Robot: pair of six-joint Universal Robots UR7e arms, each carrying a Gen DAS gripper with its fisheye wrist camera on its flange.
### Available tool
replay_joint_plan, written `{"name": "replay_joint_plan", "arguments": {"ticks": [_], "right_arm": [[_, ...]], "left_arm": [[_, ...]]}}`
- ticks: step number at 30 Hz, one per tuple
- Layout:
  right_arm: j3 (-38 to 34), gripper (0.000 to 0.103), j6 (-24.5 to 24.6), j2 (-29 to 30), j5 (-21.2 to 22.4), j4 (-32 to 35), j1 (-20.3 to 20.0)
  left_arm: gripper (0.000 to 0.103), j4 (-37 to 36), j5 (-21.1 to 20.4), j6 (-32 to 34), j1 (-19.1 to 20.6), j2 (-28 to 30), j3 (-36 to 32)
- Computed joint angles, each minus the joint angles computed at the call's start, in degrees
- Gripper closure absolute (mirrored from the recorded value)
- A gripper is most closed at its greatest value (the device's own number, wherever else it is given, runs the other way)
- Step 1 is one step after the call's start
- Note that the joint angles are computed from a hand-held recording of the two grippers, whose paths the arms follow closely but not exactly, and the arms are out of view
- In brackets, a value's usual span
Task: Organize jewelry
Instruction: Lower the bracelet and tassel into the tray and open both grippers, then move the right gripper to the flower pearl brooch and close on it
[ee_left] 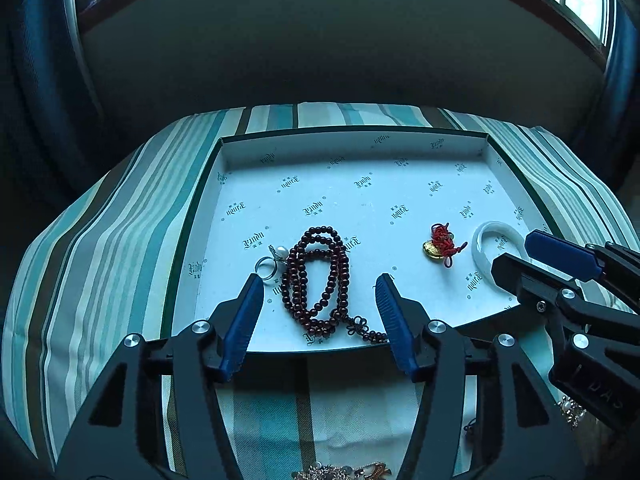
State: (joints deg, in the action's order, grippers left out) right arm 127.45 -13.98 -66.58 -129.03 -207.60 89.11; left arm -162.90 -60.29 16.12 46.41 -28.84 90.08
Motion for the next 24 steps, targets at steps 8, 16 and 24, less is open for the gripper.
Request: {"name": "replay_joint_plan", "arguments": {"ticks": [8, 16, 24], "right_arm": [[7.5, 0.063, 3.5, -2.8, -4.3, 0.1, 3.5], [12.4, 0.063, 7.2, -1.8, -6.6, 1.1, 4.9], [13.9, 0.063, 7.8, -1.5, -8.3, 0.3, 5.0]], "left_arm": [[0.045, -2.1, 0.0, -1.1, -1.1, -7.9, 10.2], [0.045, -1.5, 1.2, -3.6, -1.3, -13.2, 18.7], [0.045, -0.7, 2.7, -5.6, -0.8, -15.2, 21.8]]}}
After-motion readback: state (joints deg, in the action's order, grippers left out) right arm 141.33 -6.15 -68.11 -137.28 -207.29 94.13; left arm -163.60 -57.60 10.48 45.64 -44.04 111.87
